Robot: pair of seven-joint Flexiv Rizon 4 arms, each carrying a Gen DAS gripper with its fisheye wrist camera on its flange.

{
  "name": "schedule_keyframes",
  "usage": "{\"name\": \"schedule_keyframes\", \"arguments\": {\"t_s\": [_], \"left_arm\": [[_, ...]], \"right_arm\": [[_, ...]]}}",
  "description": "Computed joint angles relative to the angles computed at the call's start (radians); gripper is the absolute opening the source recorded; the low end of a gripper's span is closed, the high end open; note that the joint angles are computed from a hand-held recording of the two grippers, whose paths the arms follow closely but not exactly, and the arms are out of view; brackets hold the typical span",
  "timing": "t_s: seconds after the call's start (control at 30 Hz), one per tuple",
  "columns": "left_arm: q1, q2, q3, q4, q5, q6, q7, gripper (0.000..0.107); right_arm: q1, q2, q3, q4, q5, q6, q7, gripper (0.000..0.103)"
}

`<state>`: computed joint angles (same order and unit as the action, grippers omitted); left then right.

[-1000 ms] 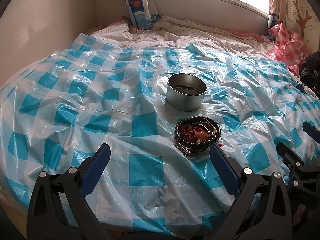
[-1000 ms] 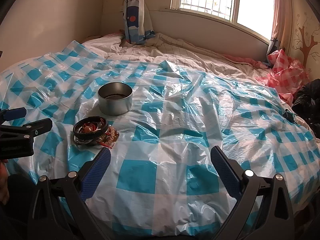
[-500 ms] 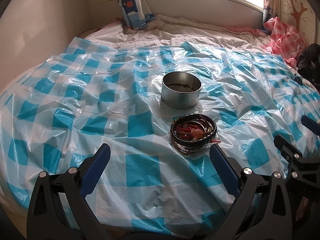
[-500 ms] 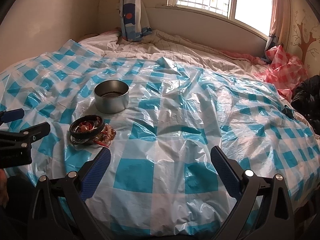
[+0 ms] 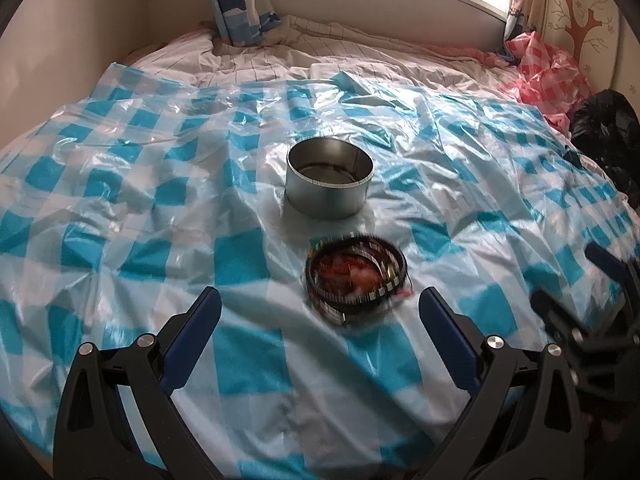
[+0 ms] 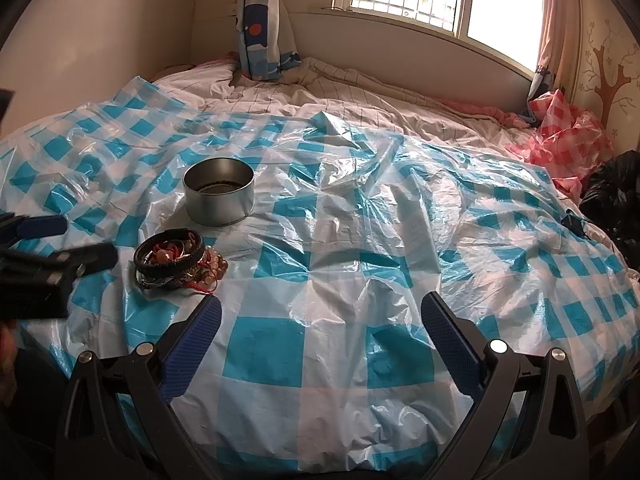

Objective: Organize jewelry
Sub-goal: 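Grasp the black cord bracelet from the dark bowl with the left tool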

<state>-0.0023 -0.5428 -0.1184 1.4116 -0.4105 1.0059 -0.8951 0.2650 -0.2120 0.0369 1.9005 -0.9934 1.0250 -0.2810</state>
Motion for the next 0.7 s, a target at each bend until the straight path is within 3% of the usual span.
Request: {"name": "schedule_keyframes", "arguments": {"t_s": [0.03, 0.2, 0.43, 0.57, 0.7], "left_arm": [[-0.01, -0.019, 0.011, -0.029, 0.015, -0.008, -0.019, 0.094], [-0.034, -0.137, 0.042, -0.217, 0.076, -0.148, -0.117, 0.06], [-0.033, -0.226, 0.032, -0.333, 0.111, -0.228, -0.138, 0.048], [-0.015, -0.264, 0.014, -0.389, 0.085, -0.316, -0.146, 0.012], [0.003, -0.263, -0.006, -0.388, 0.055, -0.333, -0.13, 0.007]], "right_arm": [[-0.002, -0.001, -0.001, 0.0, 0.002, 0.006, 0.001, 0.096], [-0.008, -0.005, -0.003, 0.0, 0.015, 0.032, -0.002, 0.096], [-0.006, -0.012, -0.006, -0.003, 0.031, 0.05, -0.016, 0.096], [-0.005, -0.015, -0.007, -0.007, 0.047, 0.054, -0.029, 0.096], [-0.001, -0.015, -0.008, -0.007, 0.051, 0.052, -0.033, 0.096]]}}
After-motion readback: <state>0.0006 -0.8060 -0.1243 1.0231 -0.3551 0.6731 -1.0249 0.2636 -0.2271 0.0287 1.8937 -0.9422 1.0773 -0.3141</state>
